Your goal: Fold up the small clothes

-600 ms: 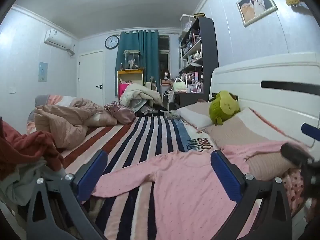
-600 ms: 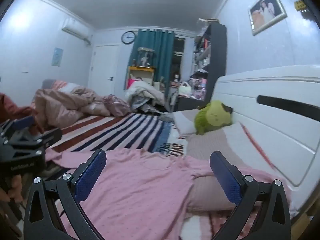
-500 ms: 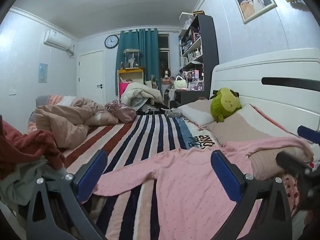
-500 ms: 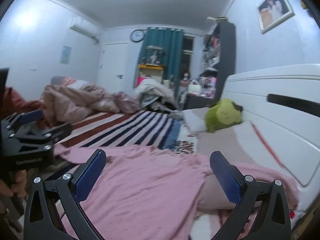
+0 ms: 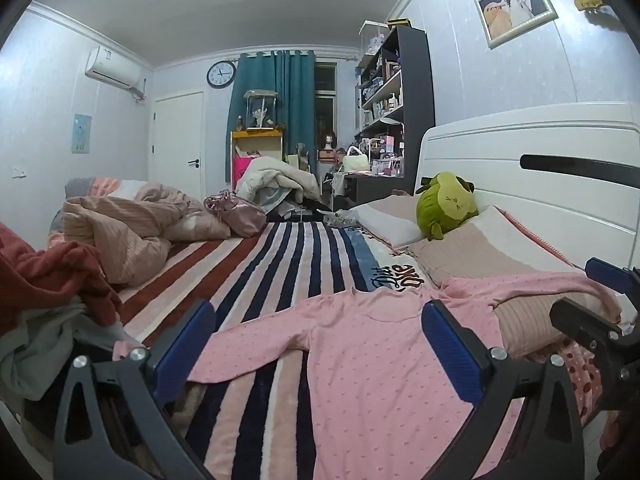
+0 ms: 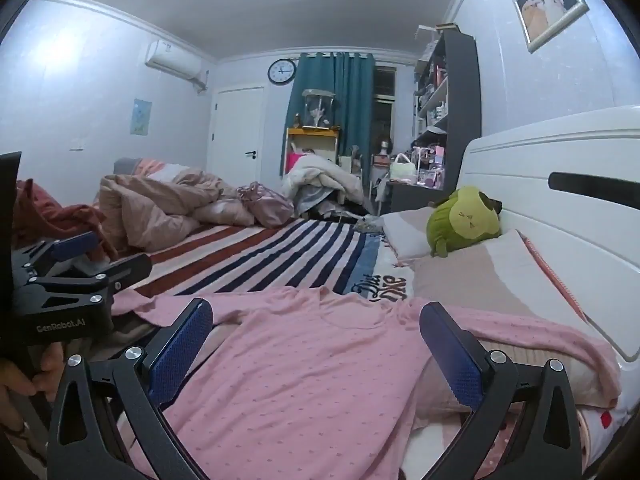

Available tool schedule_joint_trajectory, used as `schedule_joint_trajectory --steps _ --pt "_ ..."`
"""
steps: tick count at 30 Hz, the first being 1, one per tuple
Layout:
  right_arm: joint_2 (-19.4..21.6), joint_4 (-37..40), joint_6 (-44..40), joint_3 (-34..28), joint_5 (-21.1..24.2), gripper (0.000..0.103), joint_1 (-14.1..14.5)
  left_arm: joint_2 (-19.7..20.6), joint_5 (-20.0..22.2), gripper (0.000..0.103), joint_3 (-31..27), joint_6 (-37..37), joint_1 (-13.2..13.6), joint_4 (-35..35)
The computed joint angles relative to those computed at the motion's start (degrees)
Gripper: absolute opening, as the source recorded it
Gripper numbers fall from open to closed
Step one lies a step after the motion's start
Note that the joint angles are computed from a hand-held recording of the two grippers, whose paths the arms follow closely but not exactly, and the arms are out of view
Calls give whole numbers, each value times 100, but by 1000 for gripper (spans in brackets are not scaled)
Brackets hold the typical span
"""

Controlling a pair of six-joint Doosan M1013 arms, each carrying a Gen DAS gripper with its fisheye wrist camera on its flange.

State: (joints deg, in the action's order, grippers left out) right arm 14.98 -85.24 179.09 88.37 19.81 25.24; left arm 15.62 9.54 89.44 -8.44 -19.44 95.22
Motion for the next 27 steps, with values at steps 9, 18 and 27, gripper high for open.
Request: schedule_joint_trajectory --steps 9,18,27 --pt "-66 -592 664 97 72 103 -2 -4 -56 102 58 -357 22 366" --pt "-32 -614 717 74 24 103 10 -11 40 102 65 340 45 -315" --pt "-43 -972 959 98 -41 103 41 -5 74 102 55 823 55 -745"
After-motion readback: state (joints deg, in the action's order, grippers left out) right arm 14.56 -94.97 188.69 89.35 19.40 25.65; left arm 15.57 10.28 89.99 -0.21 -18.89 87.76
